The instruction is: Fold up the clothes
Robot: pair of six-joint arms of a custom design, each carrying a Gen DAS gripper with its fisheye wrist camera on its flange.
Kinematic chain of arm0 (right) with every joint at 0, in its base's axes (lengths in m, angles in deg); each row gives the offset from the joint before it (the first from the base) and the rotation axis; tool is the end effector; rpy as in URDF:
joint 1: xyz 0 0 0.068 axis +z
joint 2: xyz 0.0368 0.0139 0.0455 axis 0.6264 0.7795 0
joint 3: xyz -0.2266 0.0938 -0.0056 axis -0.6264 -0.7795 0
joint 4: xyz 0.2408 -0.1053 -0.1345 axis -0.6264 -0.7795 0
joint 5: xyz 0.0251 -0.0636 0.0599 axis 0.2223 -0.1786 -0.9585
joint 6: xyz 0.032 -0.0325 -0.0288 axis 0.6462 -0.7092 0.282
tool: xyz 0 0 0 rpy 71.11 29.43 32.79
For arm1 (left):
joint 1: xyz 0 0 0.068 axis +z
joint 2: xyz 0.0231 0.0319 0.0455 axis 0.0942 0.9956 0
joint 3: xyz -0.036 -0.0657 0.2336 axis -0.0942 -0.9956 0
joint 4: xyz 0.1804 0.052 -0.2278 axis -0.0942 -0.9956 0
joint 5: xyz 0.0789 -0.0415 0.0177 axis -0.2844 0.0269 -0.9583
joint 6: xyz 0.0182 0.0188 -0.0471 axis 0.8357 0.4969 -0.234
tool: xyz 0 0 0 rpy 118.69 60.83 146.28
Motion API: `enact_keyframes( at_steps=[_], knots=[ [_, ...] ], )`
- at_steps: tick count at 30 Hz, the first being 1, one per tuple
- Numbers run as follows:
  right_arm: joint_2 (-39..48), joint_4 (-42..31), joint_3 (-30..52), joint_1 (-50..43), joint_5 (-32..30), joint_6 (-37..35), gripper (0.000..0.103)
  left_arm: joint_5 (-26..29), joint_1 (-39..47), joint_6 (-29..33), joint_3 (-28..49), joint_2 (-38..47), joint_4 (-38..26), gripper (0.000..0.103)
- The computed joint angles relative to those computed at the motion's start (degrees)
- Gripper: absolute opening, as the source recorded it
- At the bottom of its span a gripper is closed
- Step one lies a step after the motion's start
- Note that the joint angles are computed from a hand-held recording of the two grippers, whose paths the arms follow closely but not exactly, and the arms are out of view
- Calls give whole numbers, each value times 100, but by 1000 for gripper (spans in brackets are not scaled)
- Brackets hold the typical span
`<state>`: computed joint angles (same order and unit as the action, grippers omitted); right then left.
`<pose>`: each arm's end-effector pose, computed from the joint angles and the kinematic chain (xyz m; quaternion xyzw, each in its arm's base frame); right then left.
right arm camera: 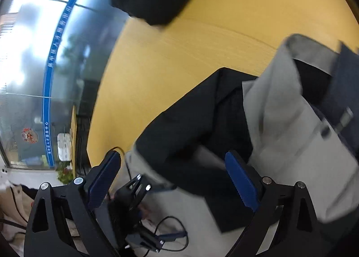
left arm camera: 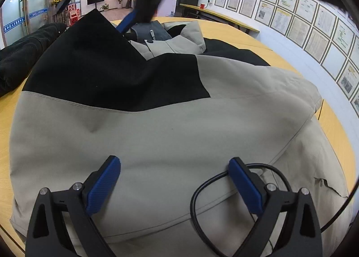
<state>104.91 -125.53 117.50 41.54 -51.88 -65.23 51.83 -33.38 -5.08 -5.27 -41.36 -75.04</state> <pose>0.3393 0.0408 0.1671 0.0710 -0.9253 -0.3710 0.0329 0.1338 -0.1207 0.0990 0.4393 0.8376 -0.2054 0.2514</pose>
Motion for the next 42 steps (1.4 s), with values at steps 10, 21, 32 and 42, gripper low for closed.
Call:
enact_keyframes(
  at_steps=[10, 21, 32, 42],
  knots=[
    [2869, -1179, 2388, 762, -1258, -625, 91, 285, 239, 199, 70, 180, 4, 102],
    [817, 1667, 1033, 825, -623, 531, 87, 378, 541, 280, -5, -179, -136, 102],
    [-4789, 2606, -2901, 1537, 2662, 816, 97, 213, 1537, 1078, 637, 1479, 697, 103],
    [-5329, 3658, -4324, 1183, 1759, 1956, 97, 161, 1017, 1000, 650, 1629, 780, 103]
  ],
)
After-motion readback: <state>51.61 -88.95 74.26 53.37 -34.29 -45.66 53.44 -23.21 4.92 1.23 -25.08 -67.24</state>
